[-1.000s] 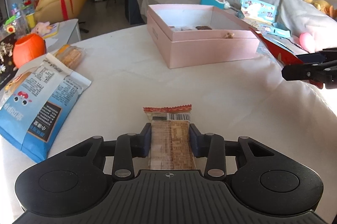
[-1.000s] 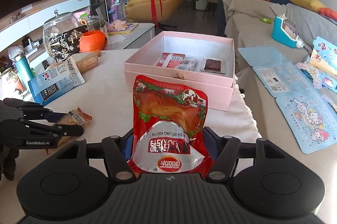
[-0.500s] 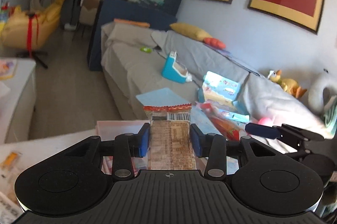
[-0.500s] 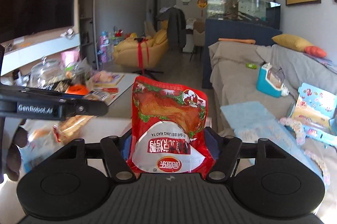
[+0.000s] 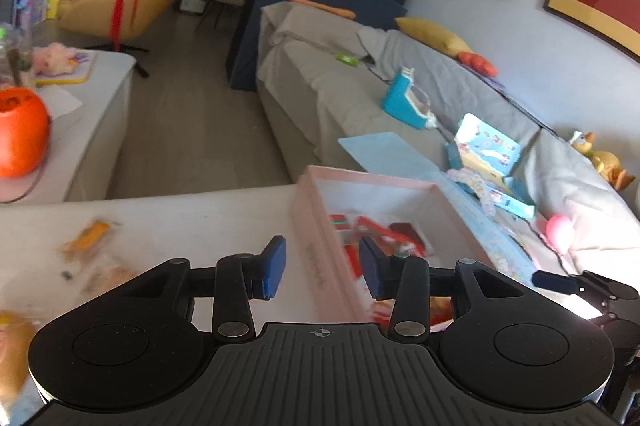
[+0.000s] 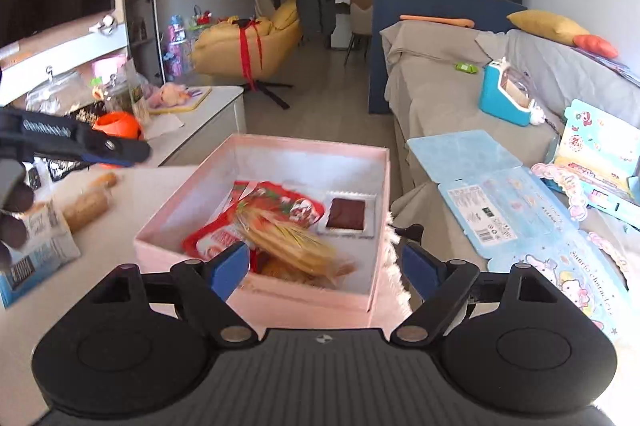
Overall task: Organize snacks
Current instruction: 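Drop the chicken packet into the pink box with right while left drops the wafer packet in, then reach left toward the small orange-stick packet while right moves to the blue snack bag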
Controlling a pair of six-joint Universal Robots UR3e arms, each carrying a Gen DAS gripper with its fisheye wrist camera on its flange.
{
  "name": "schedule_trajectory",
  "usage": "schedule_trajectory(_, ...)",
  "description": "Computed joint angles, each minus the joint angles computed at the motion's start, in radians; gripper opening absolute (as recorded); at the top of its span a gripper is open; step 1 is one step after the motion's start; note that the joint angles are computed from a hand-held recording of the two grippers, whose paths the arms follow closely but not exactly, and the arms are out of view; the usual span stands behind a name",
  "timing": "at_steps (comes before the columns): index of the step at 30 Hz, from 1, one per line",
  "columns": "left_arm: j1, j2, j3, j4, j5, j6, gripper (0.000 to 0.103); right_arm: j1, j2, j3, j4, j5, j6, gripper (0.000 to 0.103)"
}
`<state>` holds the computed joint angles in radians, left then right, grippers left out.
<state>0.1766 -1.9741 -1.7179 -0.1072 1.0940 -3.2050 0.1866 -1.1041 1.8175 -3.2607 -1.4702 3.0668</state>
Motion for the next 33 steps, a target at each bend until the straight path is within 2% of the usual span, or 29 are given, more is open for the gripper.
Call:
schedule_trajectory(4, 0.104, 0.181, -0.28, 0.134, 0.143, 0.061, 0.044, 0.02, 0.001, 0.066, -0.067, 0.033, -0.024, 0.084)
schedule_trajectory(6, 0.176, 0.264, -0.388, 0.131, 0.157, 0.066, 0.044, 0.042, 0.001, 0.086, -0.084, 0.032, -0.037, 0.084)
schedule_trajectory(11, 0.323, 0.416, -0.595, 0.055, 0.078, 0.134, 0.042, 0.111, 0.023, 0.068, -0.057, 0.043, -0.054, 0.084)
schedule_trajectory(13, 0.339, 0.446, -0.652, 0.043, 0.044, 0.154, 0.035, 0.144, 0.037, 0.048, -0.034, 0.043, -0.05, 0.084)
schedule_trajectory(15, 0.362, 0.462, -0.704, 0.041, -0.036, 0.174, 0.031, 0.174, 0.047, 0.029, -0.014, 0.038, -0.048, 0.084)
schedule_trajectory(18, 0.355, 0.441, -0.732, 0.001, -0.133, 0.192, 0.03, 0.212, 0.059, 0.011, 0.005, 0.026, -0.054, 0.084)
schedule_trajectory(20, 0.322, 0.416, -0.749, 0.033, -0.153, 0.196, 0.031, 0.234, 0.065, -0.004, 0.024, 0.011, -0.058, 0.084)
schedule_trajectory(25, 0.299, 0.391, -0.741, 0.077, -0.218, 0.236, 0.031, 0.281, 0.092, -0.03, 0.037, -0.053, -0.08, 0.084)
schedule_trajectory(27, 0.266, 0.369, -0.71, 0.177, -0.15, 0.21, 0.031, 0.286, 0.103, -0.033, 0.037, -0.066, -0.084, 0.084)
schedule_trajectory(29, 0.224, 0.304, -0.608, 0.23, -0.061, 0.187, 0.031, 0.283, 0.117, -0.041, 0.047, -0.059, -0.082, 0.084)
schedule_trajectory(31, 0.177, 0.187, -0.429, 0.235, 0.041, 0.178, 0.031, 0.288, 0.131, -0.053, 0.062, -0.049, -0.082, 0.084)
schedule_trajectory(33, 0.161, 0.066, -0.236, 0.181, 0.118, 0.153, 0.031, 0.301, 0.147, -0.072, 0.075, -0.053, -0.085, 0.084)
